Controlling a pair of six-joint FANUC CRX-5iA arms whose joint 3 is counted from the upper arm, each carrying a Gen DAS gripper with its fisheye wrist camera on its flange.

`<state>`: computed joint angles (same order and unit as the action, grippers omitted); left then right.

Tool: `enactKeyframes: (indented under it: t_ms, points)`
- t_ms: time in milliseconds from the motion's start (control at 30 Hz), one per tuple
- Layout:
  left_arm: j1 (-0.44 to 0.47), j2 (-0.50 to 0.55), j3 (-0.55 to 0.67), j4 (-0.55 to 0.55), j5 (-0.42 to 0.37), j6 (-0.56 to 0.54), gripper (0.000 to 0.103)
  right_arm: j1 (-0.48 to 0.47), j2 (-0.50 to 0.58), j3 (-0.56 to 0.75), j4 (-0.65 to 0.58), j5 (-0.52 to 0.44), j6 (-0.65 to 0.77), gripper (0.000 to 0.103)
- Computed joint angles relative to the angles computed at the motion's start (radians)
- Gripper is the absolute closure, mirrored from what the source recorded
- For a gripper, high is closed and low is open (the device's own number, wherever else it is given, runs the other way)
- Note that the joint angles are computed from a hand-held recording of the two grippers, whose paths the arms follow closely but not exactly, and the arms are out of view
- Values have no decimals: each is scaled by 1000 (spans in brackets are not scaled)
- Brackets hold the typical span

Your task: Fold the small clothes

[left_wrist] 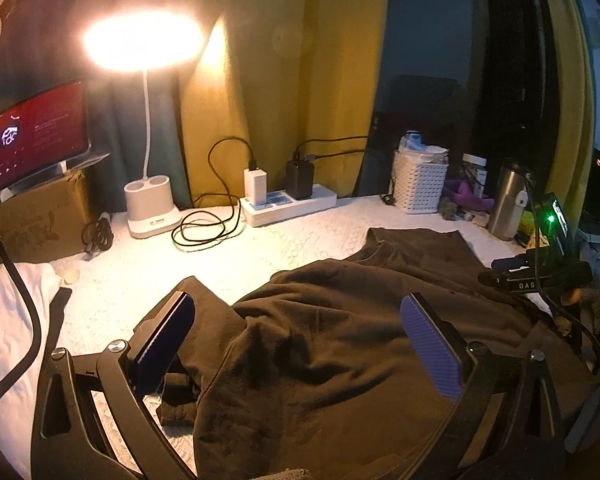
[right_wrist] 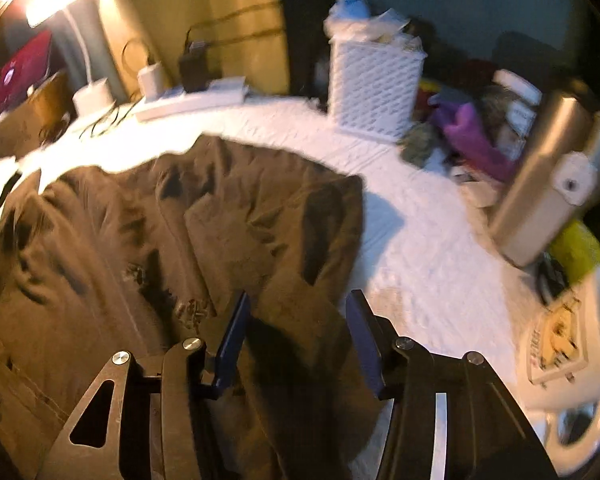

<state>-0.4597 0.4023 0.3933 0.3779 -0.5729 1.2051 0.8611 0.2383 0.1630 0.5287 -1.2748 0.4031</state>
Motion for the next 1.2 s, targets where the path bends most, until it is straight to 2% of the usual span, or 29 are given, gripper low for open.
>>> enactKeyframes:
  t_ms: [100, 133, 167, 200, 233, 267, 333, 767, 1000, 1200]
  points:
    - [-1, 22, 43, -45, -34, 49, 1, -15, 25, 31, -43, -23, 61, 51]
    - [-2, 29, 56, -57, -46, 62, 1, -15, 23, 30, -54, -24, 73, 54]
    - [-3, 35, 67, -67, -55, 72, 1, -15, 19, 25, -55, -17, 79, 65]
    - [-3, 38, 74, -73, -61, 77, 1, -14, 17, 24, -58, -13, 87, 70]
    - [-4, 42, 82, -78, -68, 82, 1, -10, 15, 20, -51, -14, 87, 83]
    - [-5, 44, 86, -79, -70, 82, 1, -4, 14, 16, -35, -23, 79, 90]
    - [-7, 47, 91, -81, -72, 77, 1, 6, 4, 2, -19, -23, 66, 93]
    - [2, 21, 20, 30, -22, -19, 1, 52, -83, -84, 117, -144, -224, 97]
    - [17, -22, -77, 152, 46, -124, 1, 110, -25, 22, 187, -183, -202, 97]
    - [36, -53, -133, 188, 48, -151, 1, 136, 88, 139, 141, -157, -128, 97]
